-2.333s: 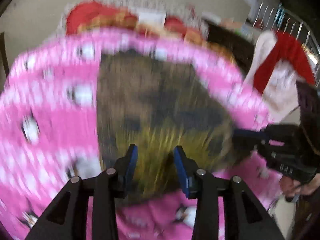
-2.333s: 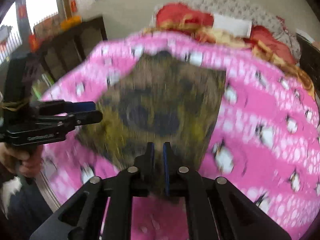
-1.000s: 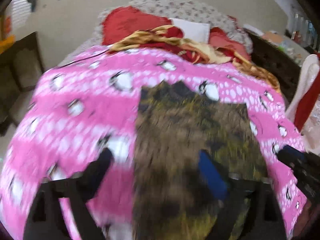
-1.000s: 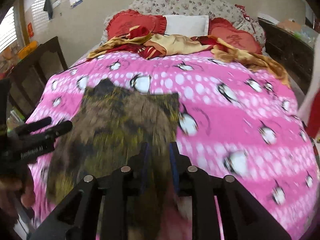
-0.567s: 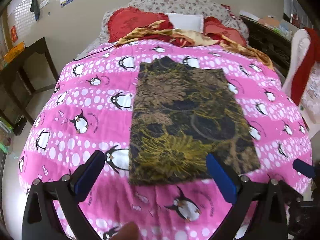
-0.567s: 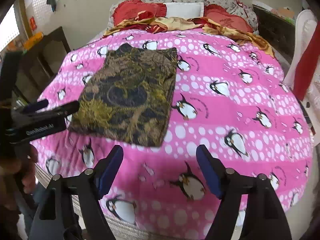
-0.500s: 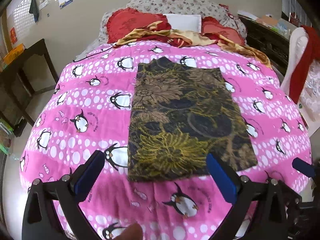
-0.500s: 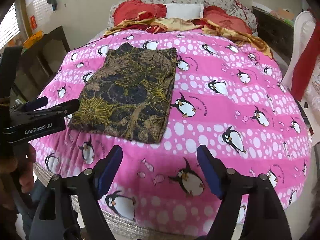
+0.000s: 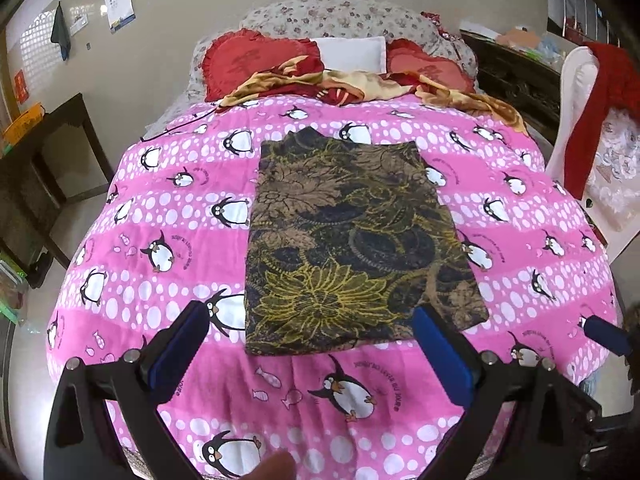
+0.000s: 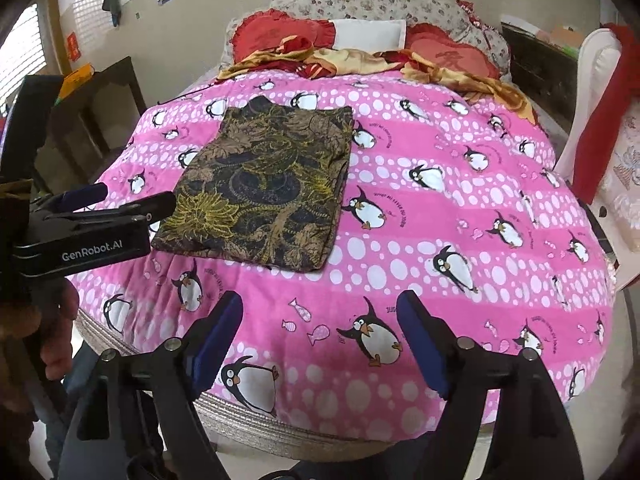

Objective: Fold small clothes

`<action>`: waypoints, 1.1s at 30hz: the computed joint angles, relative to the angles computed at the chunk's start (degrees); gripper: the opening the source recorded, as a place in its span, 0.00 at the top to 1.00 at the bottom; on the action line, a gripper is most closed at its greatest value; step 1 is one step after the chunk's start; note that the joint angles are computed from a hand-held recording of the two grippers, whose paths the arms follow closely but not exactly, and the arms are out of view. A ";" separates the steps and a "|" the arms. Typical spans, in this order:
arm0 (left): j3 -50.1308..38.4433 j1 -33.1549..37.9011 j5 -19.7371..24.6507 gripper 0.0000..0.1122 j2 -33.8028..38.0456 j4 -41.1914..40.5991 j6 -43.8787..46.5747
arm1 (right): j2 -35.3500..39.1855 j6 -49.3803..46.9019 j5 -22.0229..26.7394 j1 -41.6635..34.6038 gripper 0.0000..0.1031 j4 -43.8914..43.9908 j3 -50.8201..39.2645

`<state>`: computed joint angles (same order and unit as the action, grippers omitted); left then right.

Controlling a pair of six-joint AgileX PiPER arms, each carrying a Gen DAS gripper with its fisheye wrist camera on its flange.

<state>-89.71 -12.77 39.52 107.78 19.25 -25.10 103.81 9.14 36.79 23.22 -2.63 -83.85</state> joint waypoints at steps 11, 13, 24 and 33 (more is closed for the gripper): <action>0.75 -0.04 -0.13 0.08 -0.71 -1.01 0.98 | -0.60 0.95 0.47 0.10 0.14 -0.96 -0.15; 0.88 -0.14 -0.03 0.08 -0.72 -0.87 0.95 | -0.67 0.61 0.38 0.07 0.14 -0.66 -0.14; 1.54 -0.10 0.09 0.08 -0.93 -3.30 3.03 | -0.78 0.34 0.95 0.54 0.14 -2.02 -0.90; 0.99 0.00 0.50 0.08 -0.75 -4.75 4.09 | -0.87 2.03 0.89 0.53 0.14 -3.66 -0.56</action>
<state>-88.72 -12.78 40.02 107.03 14.50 -21.02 102.94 11.17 37.68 23.75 -6.29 -84.41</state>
